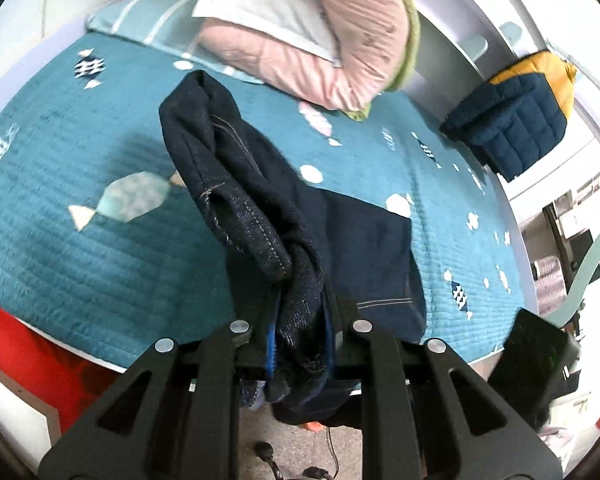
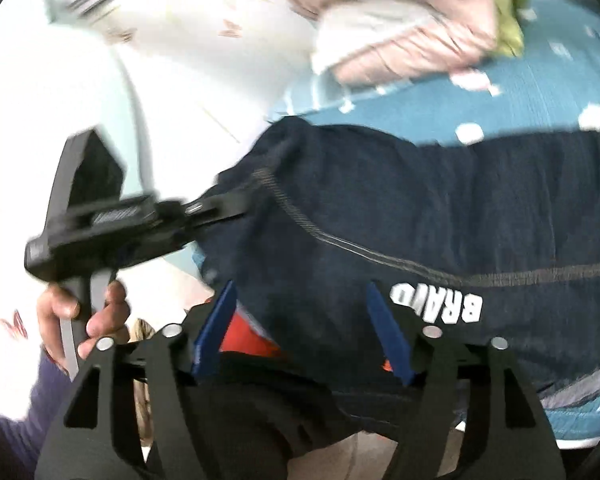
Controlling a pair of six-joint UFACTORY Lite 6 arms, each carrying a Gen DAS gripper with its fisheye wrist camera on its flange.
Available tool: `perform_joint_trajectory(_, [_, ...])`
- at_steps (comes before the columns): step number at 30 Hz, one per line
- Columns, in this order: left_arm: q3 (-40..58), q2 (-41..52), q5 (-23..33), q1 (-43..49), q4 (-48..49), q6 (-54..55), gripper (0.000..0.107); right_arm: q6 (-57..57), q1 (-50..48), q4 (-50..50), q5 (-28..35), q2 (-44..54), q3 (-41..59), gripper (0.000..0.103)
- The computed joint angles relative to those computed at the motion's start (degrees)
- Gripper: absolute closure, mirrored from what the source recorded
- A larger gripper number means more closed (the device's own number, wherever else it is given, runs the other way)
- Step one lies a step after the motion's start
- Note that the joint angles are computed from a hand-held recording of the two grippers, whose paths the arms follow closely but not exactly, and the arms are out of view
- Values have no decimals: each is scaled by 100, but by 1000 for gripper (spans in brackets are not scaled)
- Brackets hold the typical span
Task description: Fold large clothes
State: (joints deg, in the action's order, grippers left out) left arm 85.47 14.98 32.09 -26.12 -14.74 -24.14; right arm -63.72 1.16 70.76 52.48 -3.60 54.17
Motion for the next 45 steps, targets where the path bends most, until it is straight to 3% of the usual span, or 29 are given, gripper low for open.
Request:
perform_joint_trajectory(6, [1376,757,600,-637,756,-731,91,44,495,-95,-551,-496,-171,31])
perform_joint_trajectory(16, [3056,1806,1271,-1183,883,-951,91,-194,512,337,-981,-378,-294,31])
perform_joint_trajectory(18, [3597,2196,1432,-1307,880,-979,91,-207,277,431,-908,-320,-307,46])
perform_joint_trajectory(19, [3995,2449,1606,-1400,997,-1082,90,-91,127,313,-898,-226,-253,67])
perform_joint_trajectory(20, [4349,2678,1743,-1461,1070,-1112,90,-131,-82,348,-762,-127,-235,80])
perform_joint_trajectory(22, [4721,2935,1640,-1485,722,-830,80,-223,-702,418,-276,88,-203,87])
perform_joint_trajectory(24, [4624,2875,1194,-1503,217,-287,69,-304,-1281,421,47,247,-159,88])
perform_joint_trajectory(25, [4467,2749,960,-1534,147,-129,48,-333,-1478,430,148,311,-131,88])
perform_joint_trajectory(27, [3745,2251,145,-1649,459,-281,16,-306,-2192,381,501,526,-74,89])
perform_joint_trajectory(29, [3389,2045,-211,-1643,621,-377,16,-237,-2687,289,662,838,41,89])
perform_joint_trajectory(34, [3795,2891,531,-1533,1934,-1723,16,-40,-3364,-120,304,1762,380,88])
perform_joint_trajectory(39, [3508,3817,440,-1286,911,-1486,16,417,-3606,-634,-6,2582,617,85])
perform_joint_trajectory(42, [4146,4674,920,-1411,1008,-1526,16,635,-3856,-850,-89,2421,556,77])
perform_joint_trajectory(45, [4180,4874,939,-1653,1659,-2031,16,869,-4137,-1264,-257,1899,528,71])
